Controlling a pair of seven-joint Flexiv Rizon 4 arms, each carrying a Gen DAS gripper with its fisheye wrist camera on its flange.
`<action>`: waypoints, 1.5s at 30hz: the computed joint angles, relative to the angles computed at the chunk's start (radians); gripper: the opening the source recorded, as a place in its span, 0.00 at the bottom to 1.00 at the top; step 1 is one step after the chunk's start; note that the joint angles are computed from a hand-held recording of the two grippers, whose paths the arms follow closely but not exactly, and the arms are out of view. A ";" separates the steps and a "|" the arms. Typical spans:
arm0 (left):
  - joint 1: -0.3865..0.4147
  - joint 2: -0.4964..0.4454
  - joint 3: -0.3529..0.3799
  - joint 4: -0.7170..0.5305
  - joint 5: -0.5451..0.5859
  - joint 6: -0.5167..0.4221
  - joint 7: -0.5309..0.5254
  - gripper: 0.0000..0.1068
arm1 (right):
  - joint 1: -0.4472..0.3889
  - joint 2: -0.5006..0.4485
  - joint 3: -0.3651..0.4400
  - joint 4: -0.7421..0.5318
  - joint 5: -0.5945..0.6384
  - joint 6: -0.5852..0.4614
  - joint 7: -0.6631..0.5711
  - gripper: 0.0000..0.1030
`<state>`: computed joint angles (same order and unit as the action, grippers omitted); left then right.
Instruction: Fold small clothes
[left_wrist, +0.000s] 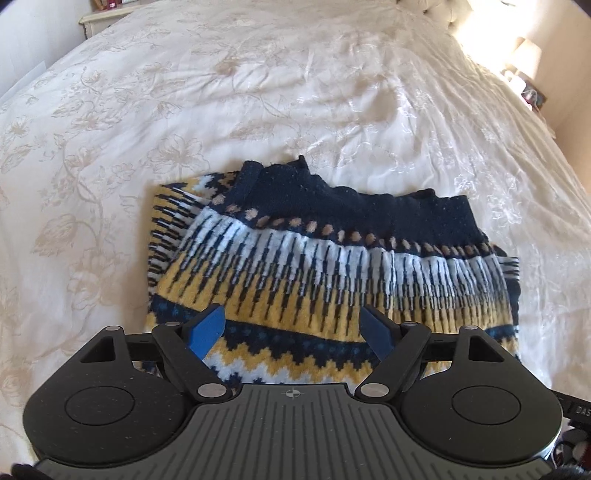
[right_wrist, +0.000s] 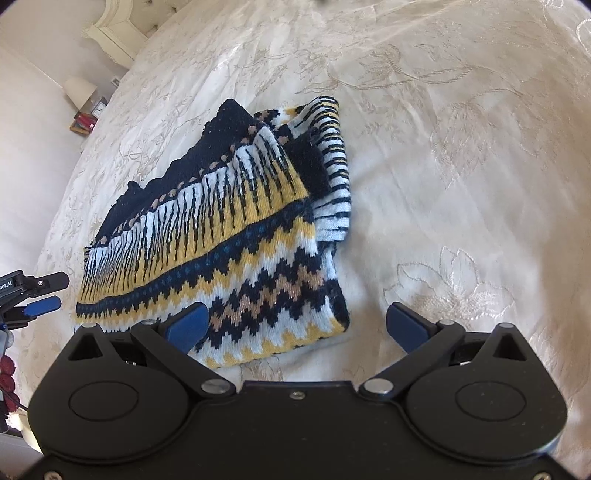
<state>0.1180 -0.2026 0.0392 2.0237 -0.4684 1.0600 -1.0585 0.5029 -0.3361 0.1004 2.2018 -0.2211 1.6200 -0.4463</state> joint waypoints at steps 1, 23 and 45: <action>-0.002 -0.009 -0.003 -0.007 0.003 -0.003 -0.004 0.74 | -0.052 -0.010 0.055 -0.017 0.016 -0.010 -0.027 0.99; -0.066 -0.278 0.009 -0.271 0.298 -0.090 -0.185 0.96 | -0.443 -0.263 0.475 -0.310 0.291 -0.071 -0.466 1.00; -0.053 -0.274 0.001 -0.312 0.288 -0.147 -0.203 0.90 | -0.519 -0.447 0.622 -0.555 0.408 -0.176 -0.759 1.00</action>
